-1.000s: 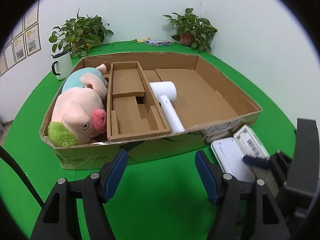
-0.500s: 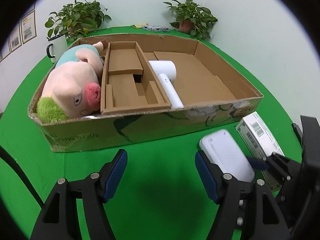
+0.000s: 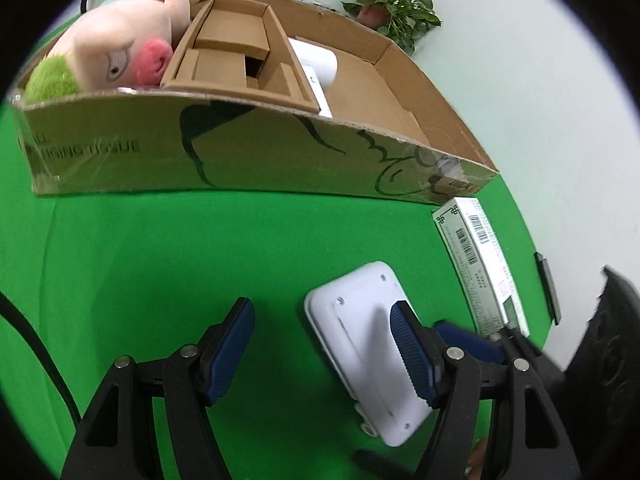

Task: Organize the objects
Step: 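Grasp the white rectangular device with the right gripper and lift it, then carry the white device with the right gripper over the open box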

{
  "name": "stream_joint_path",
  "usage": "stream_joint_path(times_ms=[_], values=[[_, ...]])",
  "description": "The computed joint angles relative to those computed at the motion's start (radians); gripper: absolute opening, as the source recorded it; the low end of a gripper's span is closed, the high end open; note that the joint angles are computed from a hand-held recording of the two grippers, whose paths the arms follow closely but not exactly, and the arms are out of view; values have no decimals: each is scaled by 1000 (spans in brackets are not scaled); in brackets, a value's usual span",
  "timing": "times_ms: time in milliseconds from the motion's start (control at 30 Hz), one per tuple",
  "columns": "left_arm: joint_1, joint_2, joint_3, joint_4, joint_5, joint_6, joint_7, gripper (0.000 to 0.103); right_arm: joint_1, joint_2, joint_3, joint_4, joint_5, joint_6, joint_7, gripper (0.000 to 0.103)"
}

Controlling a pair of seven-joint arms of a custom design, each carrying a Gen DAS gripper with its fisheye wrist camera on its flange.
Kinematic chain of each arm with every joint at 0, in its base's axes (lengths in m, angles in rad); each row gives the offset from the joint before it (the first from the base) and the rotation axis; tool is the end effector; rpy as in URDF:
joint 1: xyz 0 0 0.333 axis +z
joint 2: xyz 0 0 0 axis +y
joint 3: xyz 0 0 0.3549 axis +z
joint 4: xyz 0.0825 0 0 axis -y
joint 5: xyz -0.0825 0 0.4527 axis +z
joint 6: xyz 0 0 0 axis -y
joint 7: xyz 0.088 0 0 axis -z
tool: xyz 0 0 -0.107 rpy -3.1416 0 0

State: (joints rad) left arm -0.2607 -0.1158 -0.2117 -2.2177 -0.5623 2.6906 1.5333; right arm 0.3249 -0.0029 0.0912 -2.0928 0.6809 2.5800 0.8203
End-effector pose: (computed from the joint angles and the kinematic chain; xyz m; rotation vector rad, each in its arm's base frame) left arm 0.5439 -0.2618 0.4913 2.0772 -2.0871 1.0328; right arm 0.5912 0.2493 0.4788 -2.2230 1.0726 -0.1223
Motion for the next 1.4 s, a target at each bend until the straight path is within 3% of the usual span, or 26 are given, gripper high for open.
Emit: stream_joint_path(times_ms=[200, 367, 433, 467, 500, 567, 767, 967, 1400], values=[[-1, -22, -13, -18, 33, -12, -83, 68, 8, -10, 2, -9, -78, -22, 24, 98], [-15, -23, -4, -15, 8, -33, -68, 67, 4, -1, -2, 5, -132, -33, 99, 95], [-12, -27, -2, -18, 18, -36, -64, 61, 1, -4, -3, 4, -120, -54, 90, 94], [-14, -29, 2, -21, 4, -38, -47, 52, 1, -8, -3, 0, -122, -54, 87, 92], [-10, -28, 0, -18, -38, -50, -14, 42, 3, -14, -1, -8, -141, -43, 90, 89], [-35, -22, 37, -13, -195, -82, 83, 37, 8, -21, 3, -24, -207, -14, 126, 79], [-21, -27, 17, -22, -205, -64, 87, 37, 17, -49, -2, -57, -282, 6, 217, 68], [-24, -49, 9, -47, -199, -43, 75, 37, 32, -68, -7, -85, -318, 35, 303, 67], [-39, -42, 1, -4, -149, -13, 57, 32, 44, -98, -25, -105, -315, 104, 359, 66]])
